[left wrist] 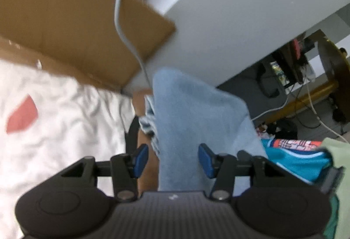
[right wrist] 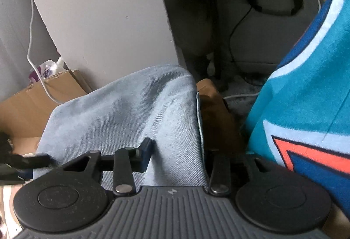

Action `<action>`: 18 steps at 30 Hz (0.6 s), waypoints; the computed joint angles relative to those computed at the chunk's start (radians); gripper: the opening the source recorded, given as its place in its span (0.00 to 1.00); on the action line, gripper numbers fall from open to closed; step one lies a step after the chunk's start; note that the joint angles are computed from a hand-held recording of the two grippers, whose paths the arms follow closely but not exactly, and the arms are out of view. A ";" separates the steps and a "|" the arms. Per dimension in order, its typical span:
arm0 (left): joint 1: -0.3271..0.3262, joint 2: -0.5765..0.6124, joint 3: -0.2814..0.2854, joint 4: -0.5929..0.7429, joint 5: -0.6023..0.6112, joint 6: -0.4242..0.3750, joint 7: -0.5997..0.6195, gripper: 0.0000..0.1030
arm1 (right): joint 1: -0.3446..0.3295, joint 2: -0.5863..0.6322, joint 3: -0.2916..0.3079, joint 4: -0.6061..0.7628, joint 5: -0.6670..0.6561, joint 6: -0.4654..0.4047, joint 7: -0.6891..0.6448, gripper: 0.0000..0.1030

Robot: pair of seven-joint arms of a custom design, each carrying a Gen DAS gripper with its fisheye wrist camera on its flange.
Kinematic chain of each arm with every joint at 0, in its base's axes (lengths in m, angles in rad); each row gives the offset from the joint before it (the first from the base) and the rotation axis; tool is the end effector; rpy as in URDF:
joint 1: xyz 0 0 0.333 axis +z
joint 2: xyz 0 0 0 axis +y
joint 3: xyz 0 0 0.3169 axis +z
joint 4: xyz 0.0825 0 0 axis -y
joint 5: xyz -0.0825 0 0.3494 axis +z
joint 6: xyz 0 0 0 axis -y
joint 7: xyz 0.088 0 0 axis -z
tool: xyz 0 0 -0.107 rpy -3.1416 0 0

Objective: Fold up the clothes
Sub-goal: 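Open both grippers to release the folded light-blue jeans onto the stack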

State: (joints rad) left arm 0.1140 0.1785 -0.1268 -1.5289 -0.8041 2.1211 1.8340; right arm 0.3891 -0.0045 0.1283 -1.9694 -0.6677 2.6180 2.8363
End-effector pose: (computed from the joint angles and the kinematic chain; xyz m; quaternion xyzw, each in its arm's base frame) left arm 0.6196 -0.0329 0.6170 0.6478 -0.6337 0.4145 0.0832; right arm 0.4870 0.2935 0.5562 -0.5561 0.7337 -0.2130 0.3274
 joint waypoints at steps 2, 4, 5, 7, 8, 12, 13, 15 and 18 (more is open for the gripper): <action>0.012 -0.010 0.000 0.013 -0.028 -0.016 0.038 0.46 | 0.000 0.003 -0.001 0.004 -0.005 -0.007 0.011 0.41; 0.020 -0.011 -0.004 0.028 -0.060 -0.052 0.086 0.38 | -0.001 0.003 -0.002 0.003 -0.006 -0.009 0.013 0.44; 0.023 -0.004 -0.006 0.040 -0.078 -0.086 0.100 0.32 | -0.001 0.005 -0.002 0.008 -0.006 -0.013 0.009 0.45; 0.024 0.010 -0.014 0.055 -0.102 -0.154 0.114 0.25 | -0.001 0.008 -0.003 0.016 -0.006 -0.021 0.001 0.50; 0.015 0.006 -0.017 0.049 -0.087 -0.157 0.123 0.24 | -0.001 0.005 -0.004 0.010 -0.008 -0.014 0.002 0.52; -0.040 0.003 -0.015 -0.003 0.028 -0.062 0.068 0.16 | -0.010 -0.012 -0.008 -0.014 -0.003 0.016 0.017 0.57; -0.044 0.004 -0.013 -0.014 0.035 -0.042 0.050 0.13 | -0.013 -0.016 -0.009 -0.019 0.001 0.025 0.025 0.57; -0.055 0.004 -0.011 -0.033 0.073 0.005 0.038 0.06 | -0.022 -0.025 -0.010 -0.031 -0.020 0.060 0.084 0.57; -0.055 0.013 -0.008 -0.031 0.098 0.020 0.022 0.05 | -0.039 -0.034 -0.005 -0.030 -0.130 0.109 0.226 0.65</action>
State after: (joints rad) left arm 0.0588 0.1916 -0.1350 -1.5599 -0.7062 2.1416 1.8557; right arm 0.3499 -0.0388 0.1229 -1.9999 -0.7978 2.7273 3.0624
